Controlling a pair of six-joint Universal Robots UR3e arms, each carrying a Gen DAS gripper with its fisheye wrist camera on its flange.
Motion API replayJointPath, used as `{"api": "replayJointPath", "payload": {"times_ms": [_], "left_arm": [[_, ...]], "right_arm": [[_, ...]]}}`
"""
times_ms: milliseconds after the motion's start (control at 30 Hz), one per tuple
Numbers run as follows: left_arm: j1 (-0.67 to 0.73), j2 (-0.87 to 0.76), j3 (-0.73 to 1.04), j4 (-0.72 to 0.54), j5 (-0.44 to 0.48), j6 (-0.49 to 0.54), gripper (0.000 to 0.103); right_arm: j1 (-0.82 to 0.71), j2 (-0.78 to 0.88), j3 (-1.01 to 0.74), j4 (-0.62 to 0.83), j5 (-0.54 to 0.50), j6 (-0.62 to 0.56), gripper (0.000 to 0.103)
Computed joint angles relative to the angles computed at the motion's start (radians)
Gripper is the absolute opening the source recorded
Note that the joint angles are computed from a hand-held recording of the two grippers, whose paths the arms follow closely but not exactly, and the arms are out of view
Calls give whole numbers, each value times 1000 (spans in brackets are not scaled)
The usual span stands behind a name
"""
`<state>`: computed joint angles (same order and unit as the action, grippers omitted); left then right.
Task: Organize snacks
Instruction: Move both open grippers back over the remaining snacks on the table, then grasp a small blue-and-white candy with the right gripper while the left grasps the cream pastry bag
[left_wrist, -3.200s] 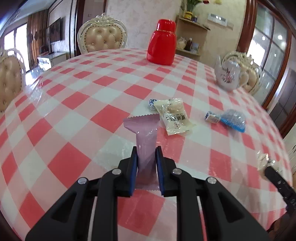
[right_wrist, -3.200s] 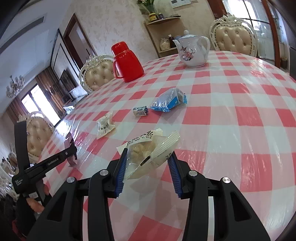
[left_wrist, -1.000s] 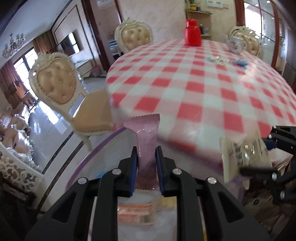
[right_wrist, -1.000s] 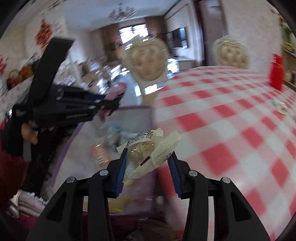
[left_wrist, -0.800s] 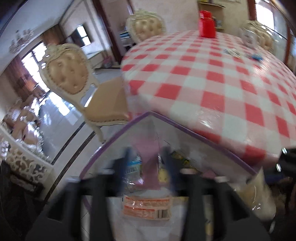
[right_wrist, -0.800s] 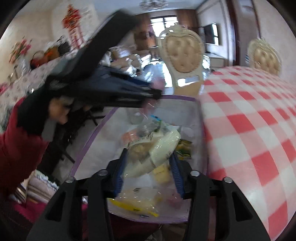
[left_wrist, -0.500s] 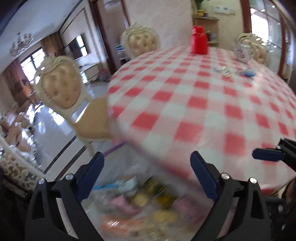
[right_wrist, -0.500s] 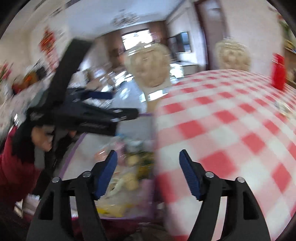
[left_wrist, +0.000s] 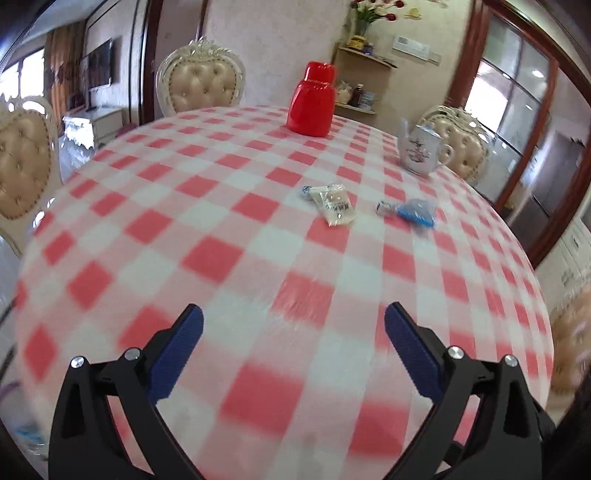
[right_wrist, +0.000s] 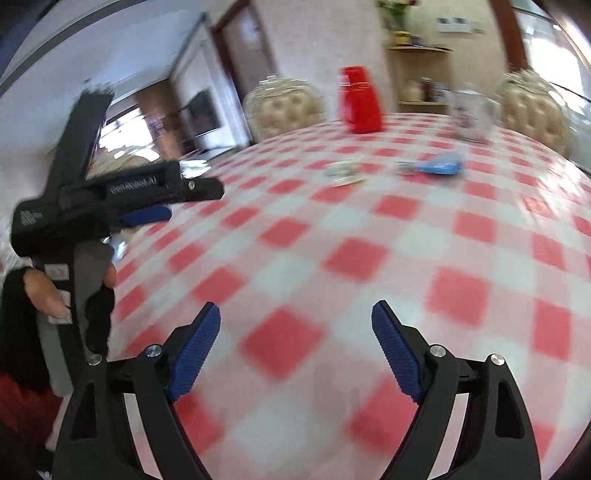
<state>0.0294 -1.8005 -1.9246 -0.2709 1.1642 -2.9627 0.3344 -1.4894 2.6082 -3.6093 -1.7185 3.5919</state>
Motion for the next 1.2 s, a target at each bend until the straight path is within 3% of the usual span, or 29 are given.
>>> {"api": "replayJointPath", "payload": {"times_ms": [67, 200, 333, 500, 667, 933, 1067, 1133, 1167, 1200], "left_arm": [[-87, -161, 135, 67, 79, -131, 99], [-183, -386, 399, 57, 197, -297, 99], [-232, -524, 613, 8, 247, -385, 99], [-271, -669, 799, 40, 362, -503, 99], [-229, -690, 823, 41, 315, -460, 99], [-178, -715, 865, -2, 261, -553, 101], [-177, -723, 879, -20, 252, -557, 101], [-176, -724, 881, -25, 249, -557, 101], [-175, -725, 884, -30, 246, -558, 101], [-174, -726, 885, -31, 244, -560, 101]], "right_arm": [[-163, -23, 47, -17, 107, -62, 82], [-385, 1, 60, -33, 251, -187, 82], [-459, 60, -1, -47, 267, -292, 78], [-520, 206, -240, 43, 256, -363, 62], [-546, 374, -551, 195, 323, -429, 58], [-497, 659, -1163, 624, 302, -544, 57], [-498, 748, -1347, 810, 293, -599, 57], [-502, 744, -1337, 830, 287, -614, 58], [-506, 725, -1304, 824, 295, -626, 47], [-517, 701, -1264, 825, 321, -633, 18]]}}
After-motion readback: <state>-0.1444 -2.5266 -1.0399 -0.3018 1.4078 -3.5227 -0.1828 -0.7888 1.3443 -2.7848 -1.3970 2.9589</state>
